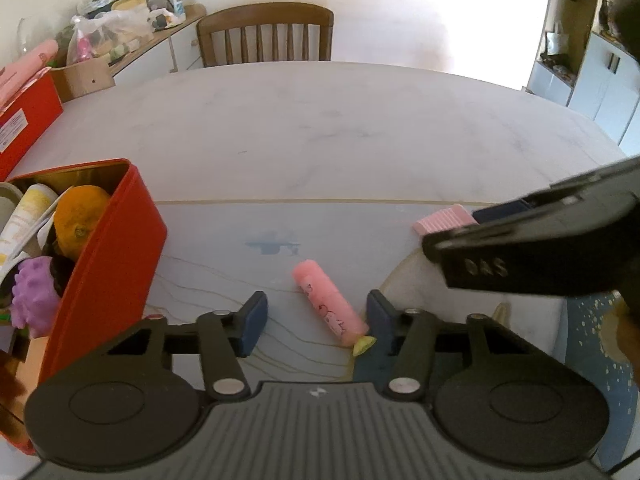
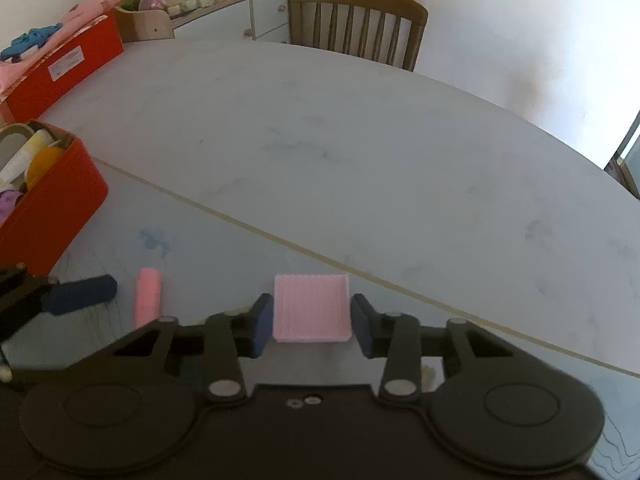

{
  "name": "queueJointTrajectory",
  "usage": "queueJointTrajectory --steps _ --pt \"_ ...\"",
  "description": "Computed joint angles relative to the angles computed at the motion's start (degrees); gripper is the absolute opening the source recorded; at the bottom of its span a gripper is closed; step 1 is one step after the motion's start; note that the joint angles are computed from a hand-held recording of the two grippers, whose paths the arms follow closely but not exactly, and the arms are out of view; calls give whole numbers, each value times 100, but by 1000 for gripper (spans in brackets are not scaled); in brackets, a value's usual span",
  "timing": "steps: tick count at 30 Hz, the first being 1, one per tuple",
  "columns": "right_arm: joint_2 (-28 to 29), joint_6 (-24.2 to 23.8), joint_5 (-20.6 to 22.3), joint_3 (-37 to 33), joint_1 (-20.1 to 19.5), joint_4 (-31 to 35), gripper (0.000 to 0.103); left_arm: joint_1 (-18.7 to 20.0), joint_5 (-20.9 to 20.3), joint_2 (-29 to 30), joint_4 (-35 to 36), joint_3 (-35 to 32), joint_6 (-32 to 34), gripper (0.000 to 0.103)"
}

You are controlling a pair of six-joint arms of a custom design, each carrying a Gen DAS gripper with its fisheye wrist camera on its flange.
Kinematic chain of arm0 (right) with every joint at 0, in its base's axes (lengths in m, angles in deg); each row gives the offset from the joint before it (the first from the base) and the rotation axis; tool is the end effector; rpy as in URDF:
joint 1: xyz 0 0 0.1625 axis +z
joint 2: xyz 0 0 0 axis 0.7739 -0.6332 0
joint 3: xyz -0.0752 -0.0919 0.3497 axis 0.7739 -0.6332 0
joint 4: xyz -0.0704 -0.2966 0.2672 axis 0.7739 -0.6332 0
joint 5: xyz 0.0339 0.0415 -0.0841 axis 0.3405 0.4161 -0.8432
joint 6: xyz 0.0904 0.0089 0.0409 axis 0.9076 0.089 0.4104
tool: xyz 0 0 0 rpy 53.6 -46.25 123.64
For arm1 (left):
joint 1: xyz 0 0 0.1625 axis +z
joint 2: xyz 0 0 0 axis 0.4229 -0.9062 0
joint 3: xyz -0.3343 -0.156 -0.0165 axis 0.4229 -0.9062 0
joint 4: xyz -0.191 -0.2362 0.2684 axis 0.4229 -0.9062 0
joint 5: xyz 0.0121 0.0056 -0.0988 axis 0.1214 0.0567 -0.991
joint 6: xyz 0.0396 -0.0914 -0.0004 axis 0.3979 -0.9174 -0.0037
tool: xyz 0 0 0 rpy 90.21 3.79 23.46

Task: Organize rigid objects
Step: 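Close left tool on the pink tube while right tool closes on the pink sponge, then carry the pink tube in left tool and pink sponge in right tool over the tray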

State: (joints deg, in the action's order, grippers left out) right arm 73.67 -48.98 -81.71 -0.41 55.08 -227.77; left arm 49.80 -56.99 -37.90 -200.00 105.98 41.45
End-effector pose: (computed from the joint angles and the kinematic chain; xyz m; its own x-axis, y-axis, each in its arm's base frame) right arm 0.2900 -0.7784 -0.0491 -0.6970 -0.1391 0.7034 -0.4839 0.8152 -0.3183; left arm -0.0212 -0.8032 0.2114 -0.6525 0.3184 -0.6876 0.6262 0.7376 -0.2527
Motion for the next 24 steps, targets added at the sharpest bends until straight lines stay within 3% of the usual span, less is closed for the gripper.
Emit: queueJointTrajectory --steps 2,7,24 --pt "-151 -43 26 307 -1 -167 41 5 9 24 79 -89 -11 34" --pt "-499 139 137 936 4 -400 40 32 20 46 413 -313 -167 15" --pt "-1477 611 300 2490 381 -920 40 -23 -190 -726 883 165 -663 15"
